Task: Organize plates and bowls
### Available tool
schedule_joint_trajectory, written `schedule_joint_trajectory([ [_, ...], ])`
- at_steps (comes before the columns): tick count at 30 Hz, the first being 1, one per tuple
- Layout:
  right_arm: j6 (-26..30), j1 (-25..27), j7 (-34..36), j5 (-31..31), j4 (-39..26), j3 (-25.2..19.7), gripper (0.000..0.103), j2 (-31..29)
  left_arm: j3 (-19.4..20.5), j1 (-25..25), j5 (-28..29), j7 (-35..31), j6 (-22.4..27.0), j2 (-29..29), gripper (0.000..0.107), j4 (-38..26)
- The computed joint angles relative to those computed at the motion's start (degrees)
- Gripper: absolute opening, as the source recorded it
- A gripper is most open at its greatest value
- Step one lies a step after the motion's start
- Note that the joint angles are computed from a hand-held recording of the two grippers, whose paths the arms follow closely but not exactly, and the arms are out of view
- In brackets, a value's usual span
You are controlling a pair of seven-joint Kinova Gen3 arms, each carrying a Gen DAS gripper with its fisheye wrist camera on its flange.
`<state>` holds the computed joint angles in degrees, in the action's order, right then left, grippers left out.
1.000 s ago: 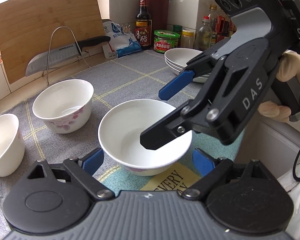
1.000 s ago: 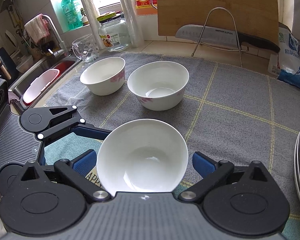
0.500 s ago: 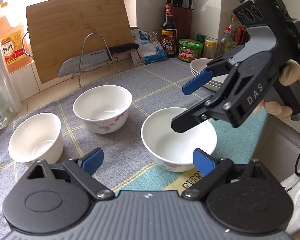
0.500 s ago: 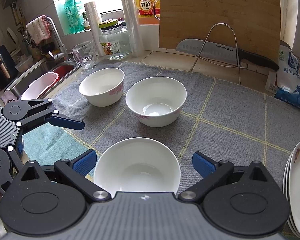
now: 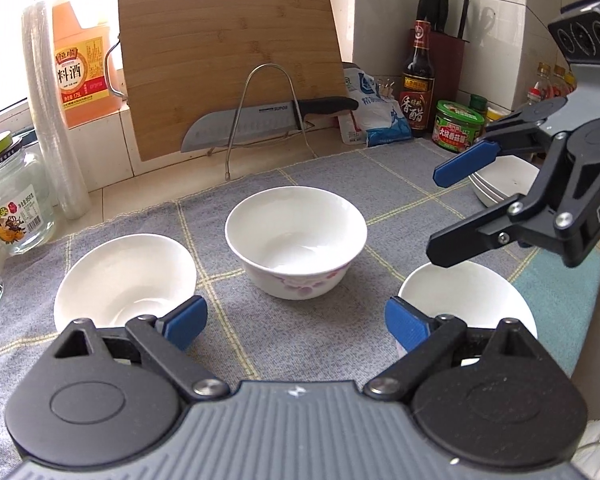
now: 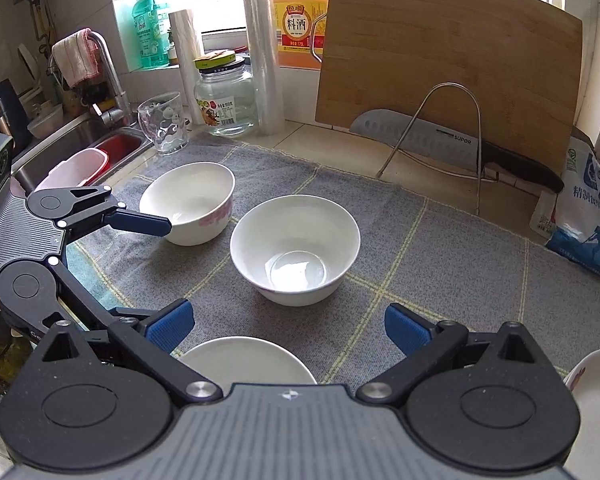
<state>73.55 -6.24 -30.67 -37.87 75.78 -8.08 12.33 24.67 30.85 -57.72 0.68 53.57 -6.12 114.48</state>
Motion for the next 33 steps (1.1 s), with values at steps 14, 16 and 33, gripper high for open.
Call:
schedule_joint_trajectory([
  [14,0.3,-3.9,-5.4,4.0,-8.0,-2.3,0.103,7.0,-4.9,-0.5,-1.6,-1.0,-5.6,4.0,0.094,-1.2],
  [16,0.5,-4.5,-6.3,4.8,-9.2,-2.6,0.103,8.1,-5.4,-0.7,-1.2,-1.4,-6.1,4.4,0.093,-1.5],
  [33,0.8,-7.9,-10.8,8.6,-14.5,-4.5,0.102,13.4,-7.8,0.2,-1.6,-3.1,-6.5,6.6,0.088,-2.8],
])
